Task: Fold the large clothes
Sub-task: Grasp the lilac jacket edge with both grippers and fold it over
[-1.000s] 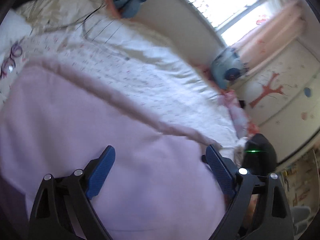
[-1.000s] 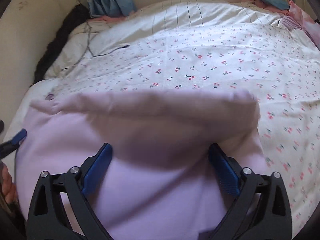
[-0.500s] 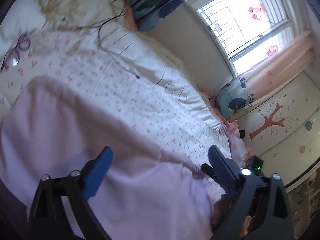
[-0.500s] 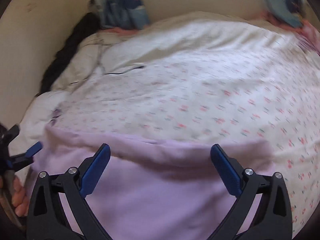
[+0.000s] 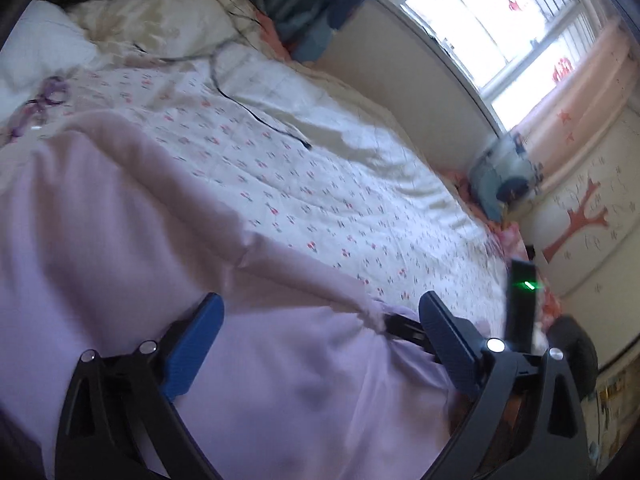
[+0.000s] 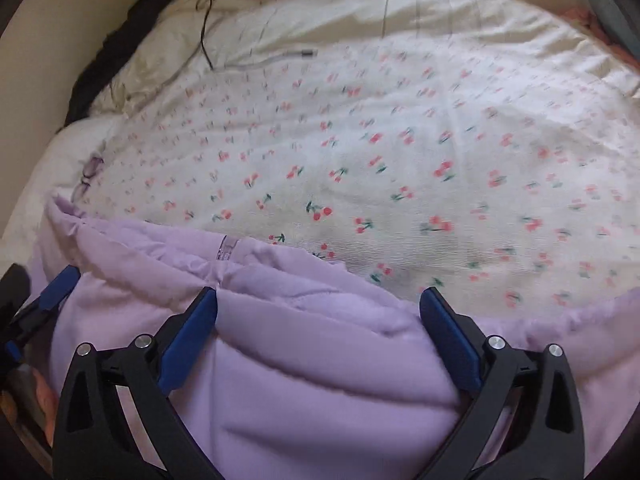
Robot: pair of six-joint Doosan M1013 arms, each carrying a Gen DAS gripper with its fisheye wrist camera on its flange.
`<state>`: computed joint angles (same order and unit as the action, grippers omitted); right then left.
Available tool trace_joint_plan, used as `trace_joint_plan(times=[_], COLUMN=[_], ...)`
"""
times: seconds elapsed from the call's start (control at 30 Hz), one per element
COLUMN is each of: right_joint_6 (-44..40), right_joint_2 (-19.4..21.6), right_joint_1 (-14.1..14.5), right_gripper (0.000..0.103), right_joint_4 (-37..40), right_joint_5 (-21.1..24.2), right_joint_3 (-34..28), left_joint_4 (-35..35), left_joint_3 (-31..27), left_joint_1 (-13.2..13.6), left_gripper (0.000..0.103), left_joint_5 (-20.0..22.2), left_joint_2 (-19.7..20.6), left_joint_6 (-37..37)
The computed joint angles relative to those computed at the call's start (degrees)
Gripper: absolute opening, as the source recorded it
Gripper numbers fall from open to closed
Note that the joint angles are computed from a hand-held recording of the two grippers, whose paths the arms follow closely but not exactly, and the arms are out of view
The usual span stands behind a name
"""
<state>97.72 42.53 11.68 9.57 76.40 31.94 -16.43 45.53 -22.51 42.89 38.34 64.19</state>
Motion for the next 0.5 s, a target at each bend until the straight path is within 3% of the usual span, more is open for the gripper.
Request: trace_joint_plan(times=[0.13,0.2,0.3,0.4,0.5], right_joint_6=[1.4,5.3,10.4,11.6,10.3], right_joint_2=[-11.6,-14.5,-15.0,-15.3,-12.9], right_joint_1=[-0.2,-0.4,-2.0,-2.6,-1.4], right_gripper=[0.096,0.096,0.097,0.097,0.097], right_joint_4=[-5.3,-10.0,-9.9,-8.6,-12.3], right_joint_5=[-14.4,-17.2,-15.0,-16.9,-9.6], right_joint_3=[15.3,20.1,24.5,26.4,21.5], left_joint_4=[13.9,19.0,19.2,17.1,16.6], left_joint_3=[6.6,9.4,10.3,10.8,12.1], left_joint_1=[-1.5,-2.3,-2.5,-2.1,-2.2], left_gripper=[0.094,0.096,0.096,0.096,0.096], left_joint_5=[-4.5,-5.4,-3.6,-3.3,-5.6], left_joint_2=[-5.8,-7.9,-7.9,-7.2,-8.0], left_joint_6=[-14.3,-19.0,-17.2,-14.9,-13.8])
